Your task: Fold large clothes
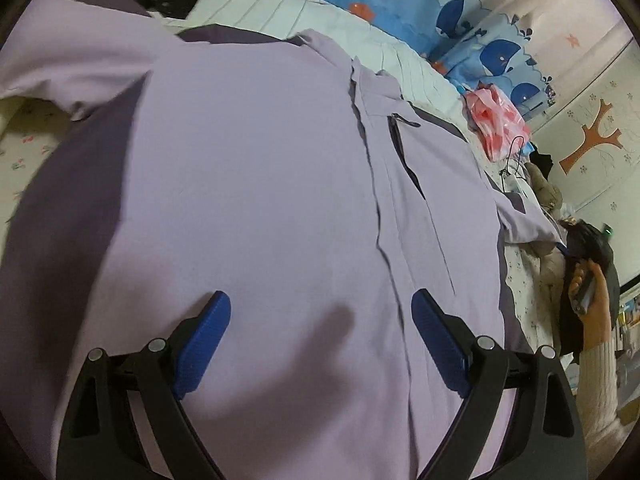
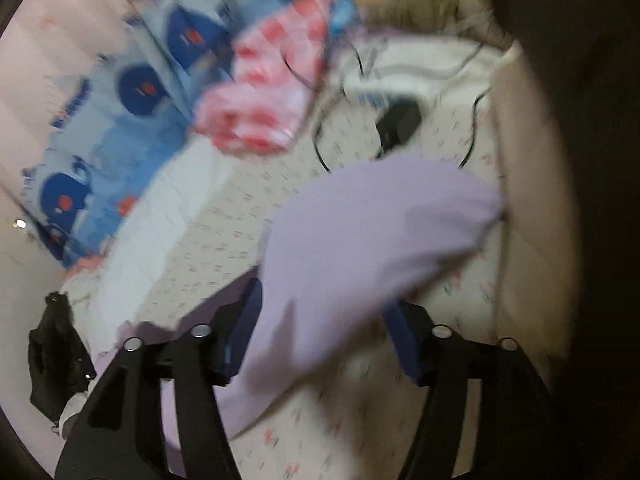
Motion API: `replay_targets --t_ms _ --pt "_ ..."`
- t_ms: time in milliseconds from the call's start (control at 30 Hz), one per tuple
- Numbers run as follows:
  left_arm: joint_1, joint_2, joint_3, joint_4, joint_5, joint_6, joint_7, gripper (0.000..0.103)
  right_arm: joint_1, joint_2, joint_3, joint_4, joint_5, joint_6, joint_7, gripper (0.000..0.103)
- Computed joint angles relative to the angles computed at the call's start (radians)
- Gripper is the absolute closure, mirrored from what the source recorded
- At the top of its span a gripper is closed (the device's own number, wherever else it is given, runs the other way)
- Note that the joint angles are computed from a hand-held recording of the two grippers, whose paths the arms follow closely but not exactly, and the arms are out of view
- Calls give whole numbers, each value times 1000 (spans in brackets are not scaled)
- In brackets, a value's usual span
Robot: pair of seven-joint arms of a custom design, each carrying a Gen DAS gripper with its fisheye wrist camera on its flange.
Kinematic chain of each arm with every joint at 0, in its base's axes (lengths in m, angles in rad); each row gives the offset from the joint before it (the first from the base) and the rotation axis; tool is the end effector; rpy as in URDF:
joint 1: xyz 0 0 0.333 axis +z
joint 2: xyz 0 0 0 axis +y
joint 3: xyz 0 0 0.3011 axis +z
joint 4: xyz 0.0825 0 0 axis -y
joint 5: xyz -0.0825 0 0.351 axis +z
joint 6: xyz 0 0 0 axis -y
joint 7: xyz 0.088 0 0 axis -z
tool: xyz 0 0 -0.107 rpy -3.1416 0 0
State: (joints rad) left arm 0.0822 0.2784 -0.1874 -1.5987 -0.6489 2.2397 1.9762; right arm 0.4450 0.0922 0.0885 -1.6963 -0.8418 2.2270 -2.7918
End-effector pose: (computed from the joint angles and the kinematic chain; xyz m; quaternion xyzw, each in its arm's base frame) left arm 0.6389 -0.0715 0.5132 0.6020 -0.7180 0.3467 0.0440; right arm 0.5275 0.2820 0.5806 -0.2530 0.8728 -0.2463 0.3369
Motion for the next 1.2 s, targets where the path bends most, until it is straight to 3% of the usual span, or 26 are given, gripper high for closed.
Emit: replay_targets --t_ms 67,100,133,233,300,400,467,500,600,633,667,700,733,767,800,833,900,967,1000,1100,1200 --pt "26 -25 6 -16 -36 -16 26 15 47 37 36 58 -44 1 -48 25" --pt "41 -51 16 -37 -51 -17 38 15 69 67 54 87 -27 55 -117 22" --pt "55 -75 27 -52 -63 -25 49 15 78 114 70 137 53 107 -243 16" --pt "90 -149 71 -92 -65 -69 89 15 98 225 144 237 302 158 -552 16" --pt "106 -212 105 -140 -42 -69 129 14 113 248 192 248 433 137 -667 16" --pt "138 -295 169 -209 19 -105 169 7 127 203 224 186 583 102 -740 16" --pt "157 -304 203 -213 28 -180 181 7 147 184 235 163 671 67 -759 15" --pt "169 -300 219 -209 42 -239 182 7 149 167 238 126 719 94 -769 15" --pt "186 -301 230 -227 98 -386 217 7 140 159 275 30 937 293 -896 15" --pt "185 -308 228 -240 106 -414 224 8 146 179 280 43 974 316 -934 16" --pt "182 -314 225 -253 111 -444 233 8 152 201 285 60 1006 331 -973 32" --pt "176 -330 220 -282 104 -473 246 19 176 218 264 93 982 309 -964 47" --pt "169 -349 216 -306 106 -467 255 32 211 207 227 92 934 329 -913 77" --pt "156 -387 204 -346 122 -422 254 39 231 189 201 71 915 385 -889 85" --pt "148 -400 208 -351 111 -419 252 60 251 182 175 76 889 399 -872 86" --pt "146 -402 225 -330 57 -459 252 73 281 173 141 96 827 392 -830 88" --pt "144 -425 246 -311 -12 -498 271 77 324 129 93 103 702 402 -752 89" --pt "136 -459 254 -300 -23 -532 295 77 328 90 91 106 644 364 -739 89" --pt "131 -472 256 -297 -13 -559 308 77 322 71 105 105 647 304 -768 89" --pt "112 -484 237 -308 124 -609 342 74 298 88 150 136 771 30 -877 79" --pt "110 -496 221 -344 254 -543 313 64 303 58 153 68 795 -39 -823 67"
